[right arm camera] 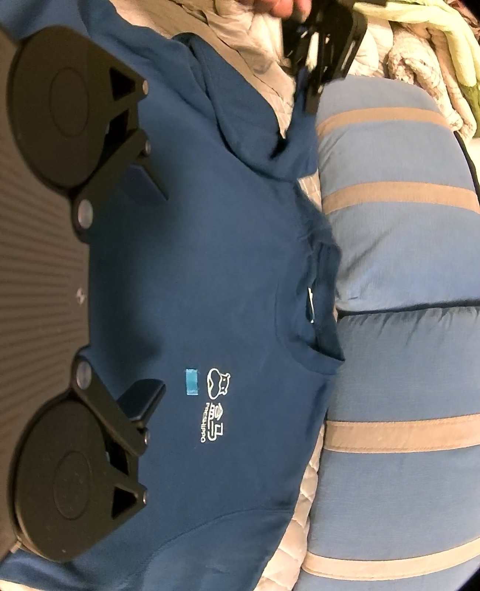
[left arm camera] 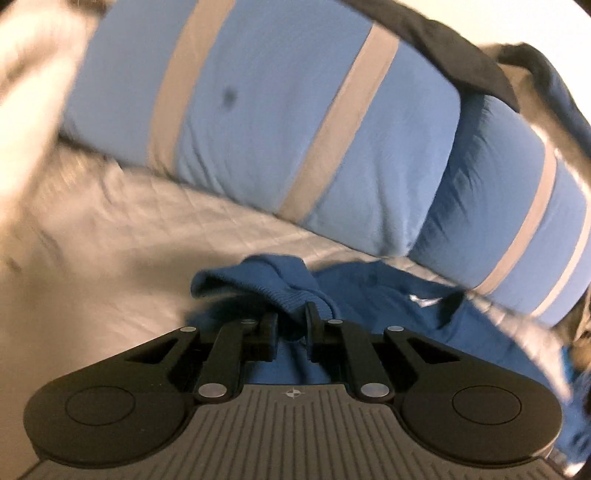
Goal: Fold clothes
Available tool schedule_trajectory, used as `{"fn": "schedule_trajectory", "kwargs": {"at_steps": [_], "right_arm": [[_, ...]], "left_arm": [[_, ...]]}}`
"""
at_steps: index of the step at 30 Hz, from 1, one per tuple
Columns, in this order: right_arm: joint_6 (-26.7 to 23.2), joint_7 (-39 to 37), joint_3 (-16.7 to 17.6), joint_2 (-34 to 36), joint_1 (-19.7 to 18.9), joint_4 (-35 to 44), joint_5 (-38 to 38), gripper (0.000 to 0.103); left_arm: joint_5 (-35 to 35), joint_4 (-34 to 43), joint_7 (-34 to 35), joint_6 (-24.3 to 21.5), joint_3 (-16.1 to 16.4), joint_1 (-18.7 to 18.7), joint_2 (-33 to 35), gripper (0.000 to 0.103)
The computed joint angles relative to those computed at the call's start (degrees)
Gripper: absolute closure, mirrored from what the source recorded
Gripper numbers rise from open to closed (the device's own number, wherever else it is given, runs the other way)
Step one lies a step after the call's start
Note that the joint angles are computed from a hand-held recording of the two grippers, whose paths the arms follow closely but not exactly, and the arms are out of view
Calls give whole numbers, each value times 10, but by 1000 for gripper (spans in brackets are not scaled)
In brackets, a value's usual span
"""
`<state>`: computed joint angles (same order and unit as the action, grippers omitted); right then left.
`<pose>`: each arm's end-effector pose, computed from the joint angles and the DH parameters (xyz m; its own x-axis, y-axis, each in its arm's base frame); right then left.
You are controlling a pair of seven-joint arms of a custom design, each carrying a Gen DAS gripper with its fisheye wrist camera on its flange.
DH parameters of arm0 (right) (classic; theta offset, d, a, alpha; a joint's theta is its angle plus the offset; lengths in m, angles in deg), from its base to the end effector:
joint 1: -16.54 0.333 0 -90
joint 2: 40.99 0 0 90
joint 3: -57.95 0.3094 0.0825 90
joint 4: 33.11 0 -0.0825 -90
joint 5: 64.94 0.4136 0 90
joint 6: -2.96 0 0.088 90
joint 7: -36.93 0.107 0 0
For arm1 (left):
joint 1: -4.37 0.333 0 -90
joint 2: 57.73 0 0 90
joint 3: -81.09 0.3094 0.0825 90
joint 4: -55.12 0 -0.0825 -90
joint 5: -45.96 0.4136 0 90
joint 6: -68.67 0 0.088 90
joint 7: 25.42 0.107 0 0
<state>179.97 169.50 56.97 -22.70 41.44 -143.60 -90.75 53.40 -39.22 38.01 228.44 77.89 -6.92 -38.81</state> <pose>0.6092 0.3104 0.3939 0.1996 -0.9599 -0.1969 -0.6906 0.0048 -0.7232 0.7055 -0.1830 0.5017 0.0208 -0.9725 0.2320 -0.7015 -0.1795 -0.6897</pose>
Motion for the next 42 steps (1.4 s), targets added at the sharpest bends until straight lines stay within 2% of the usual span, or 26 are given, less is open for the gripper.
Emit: {"fn": "schedule_trajectory", "kwargs": {"at_steps": [2,5,6,9,10,12,14,17,21,26,32,37,42], "right_arm": [[6,3,-8,-2,7,-2,-9,0],[28,12,-27,-8,23,-9,-34,0],[39,-6,-7,-10,6,-14,-26,0],[52,-91,84,-23,-71,-29,23,0],[46,-107,93,-33,-78,-34,25,0],[32,-140,93,-55,-74,-43,33,0],[17,-174,93,-77,-70,-51,41,0],[-17,-167,58,-122,-43,-64,9,0],[-34,-213,60,-191,-57,-101,55,0],[-52,-188,59,-267,-79,-142,42,0],[-61,-122,87,-325,-128,-187,-24,0],[-78,-118,86,-351,-131,-214,-26,0],[-87,-121,82,-366,-130,-232,-19,0]], "left_arm": [[55,-30,-18,-4,25,-14,-35,89],[107,-86,-31,-7,33,2,-93,89],[117,-105,-33,-6,31,12,-113,89],[169,-155,-63,-13,28,38,-167,89],[175,-167,-70,-16,25,48,-181,89],[184,-189,-77,-26,19,69,-208,89],[237,-211,-102,-43,10,94,-235,89],[277,-241,-117,-60,-3,132,-270,90],[300,-278,-134,-76,-18,182,-303,90],[311,-322,-158,-84,-34,236,-324,90],[353,-346,-200,-98,-48,275,-326,90],[377,-359,-223,-115,-41,291,-336,90],[364,-380,-217,-110,-35,299,-349,90]]}}
